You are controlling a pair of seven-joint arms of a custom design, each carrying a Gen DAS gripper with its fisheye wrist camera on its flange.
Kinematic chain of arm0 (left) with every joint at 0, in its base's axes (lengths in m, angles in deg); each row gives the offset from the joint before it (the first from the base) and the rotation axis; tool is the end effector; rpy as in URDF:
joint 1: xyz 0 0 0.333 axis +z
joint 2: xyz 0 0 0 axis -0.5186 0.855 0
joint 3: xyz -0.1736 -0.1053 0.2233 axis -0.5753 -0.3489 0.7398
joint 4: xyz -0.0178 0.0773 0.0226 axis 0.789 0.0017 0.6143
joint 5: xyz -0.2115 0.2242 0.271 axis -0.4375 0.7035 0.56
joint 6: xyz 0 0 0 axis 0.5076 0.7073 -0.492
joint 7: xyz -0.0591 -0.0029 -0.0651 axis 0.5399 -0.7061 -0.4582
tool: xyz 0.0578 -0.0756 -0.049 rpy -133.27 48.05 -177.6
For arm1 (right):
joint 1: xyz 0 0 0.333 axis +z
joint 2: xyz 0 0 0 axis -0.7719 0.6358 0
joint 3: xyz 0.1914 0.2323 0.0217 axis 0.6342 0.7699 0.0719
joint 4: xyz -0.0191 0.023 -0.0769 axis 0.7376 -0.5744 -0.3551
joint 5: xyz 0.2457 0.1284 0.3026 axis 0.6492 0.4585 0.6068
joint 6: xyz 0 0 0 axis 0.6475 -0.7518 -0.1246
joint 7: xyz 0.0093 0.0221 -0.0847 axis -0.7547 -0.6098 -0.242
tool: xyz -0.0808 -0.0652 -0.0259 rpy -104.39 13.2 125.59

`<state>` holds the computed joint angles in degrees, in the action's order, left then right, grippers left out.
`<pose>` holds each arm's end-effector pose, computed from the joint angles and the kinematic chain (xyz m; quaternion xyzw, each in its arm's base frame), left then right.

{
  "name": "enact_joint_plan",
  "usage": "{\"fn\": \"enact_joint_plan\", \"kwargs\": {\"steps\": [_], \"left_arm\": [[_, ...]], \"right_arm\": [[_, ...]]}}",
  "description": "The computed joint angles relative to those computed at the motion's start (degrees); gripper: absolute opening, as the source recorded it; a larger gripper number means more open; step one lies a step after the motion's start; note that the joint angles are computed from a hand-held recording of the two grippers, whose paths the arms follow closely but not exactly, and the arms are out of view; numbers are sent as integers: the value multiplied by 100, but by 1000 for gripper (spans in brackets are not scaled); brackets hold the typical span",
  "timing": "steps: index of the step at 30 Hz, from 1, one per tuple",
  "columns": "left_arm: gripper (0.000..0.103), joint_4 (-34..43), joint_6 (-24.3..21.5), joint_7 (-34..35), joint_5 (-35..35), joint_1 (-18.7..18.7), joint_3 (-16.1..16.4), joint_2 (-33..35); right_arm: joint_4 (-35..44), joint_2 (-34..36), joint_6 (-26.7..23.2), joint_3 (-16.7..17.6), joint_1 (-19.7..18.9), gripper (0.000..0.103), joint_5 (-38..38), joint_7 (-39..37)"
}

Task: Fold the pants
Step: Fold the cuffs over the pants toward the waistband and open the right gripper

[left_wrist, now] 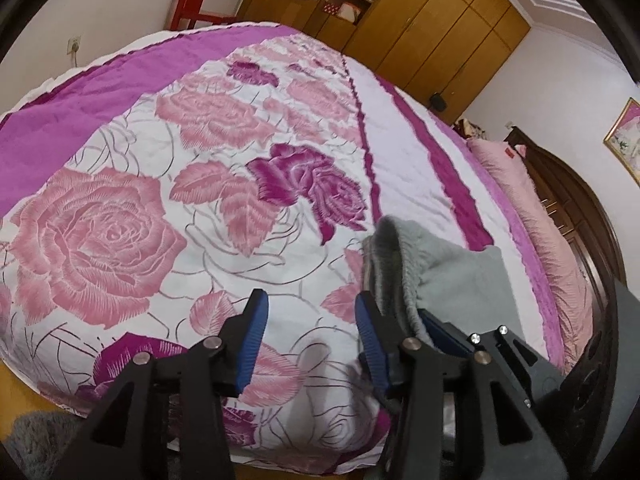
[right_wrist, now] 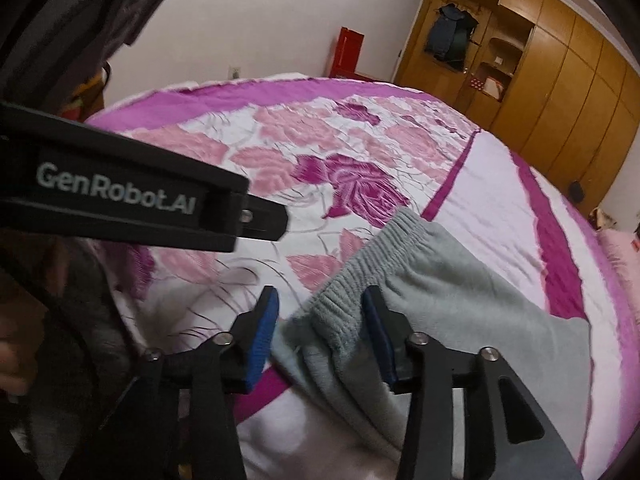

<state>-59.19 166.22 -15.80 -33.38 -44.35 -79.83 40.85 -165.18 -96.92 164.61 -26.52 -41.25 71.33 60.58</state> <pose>0.5043 -0.2935 0.4373 -0.8223 0.4174 -0.3522 0.1598 0.5386 0.0315 0.4635 -0.8964 0.1962 -0.1888 0.3497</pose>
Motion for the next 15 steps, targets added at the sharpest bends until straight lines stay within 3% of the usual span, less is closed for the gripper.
{"fn": "enact_joint_plan", "kwargs": {"steps": [6,8,11,15], "left_arm": [[51,116,-86,24,-5,-7,-13,-15],[51,172,-169,112,-54,-24,-23,-3],[51,236,-184,166,-61,-38,-21,4],[51,372,-426,206,-38,-76,-59,-38]], "right_arm": [[422,147,-1026,-141,-177,49,129,401],[754,300,-1858,-240,-311,49,179,623],[1121,483,-2611,-250,-522,49,283,914],[1349,608,-2838,-177,-738,49,422,1079]]}}
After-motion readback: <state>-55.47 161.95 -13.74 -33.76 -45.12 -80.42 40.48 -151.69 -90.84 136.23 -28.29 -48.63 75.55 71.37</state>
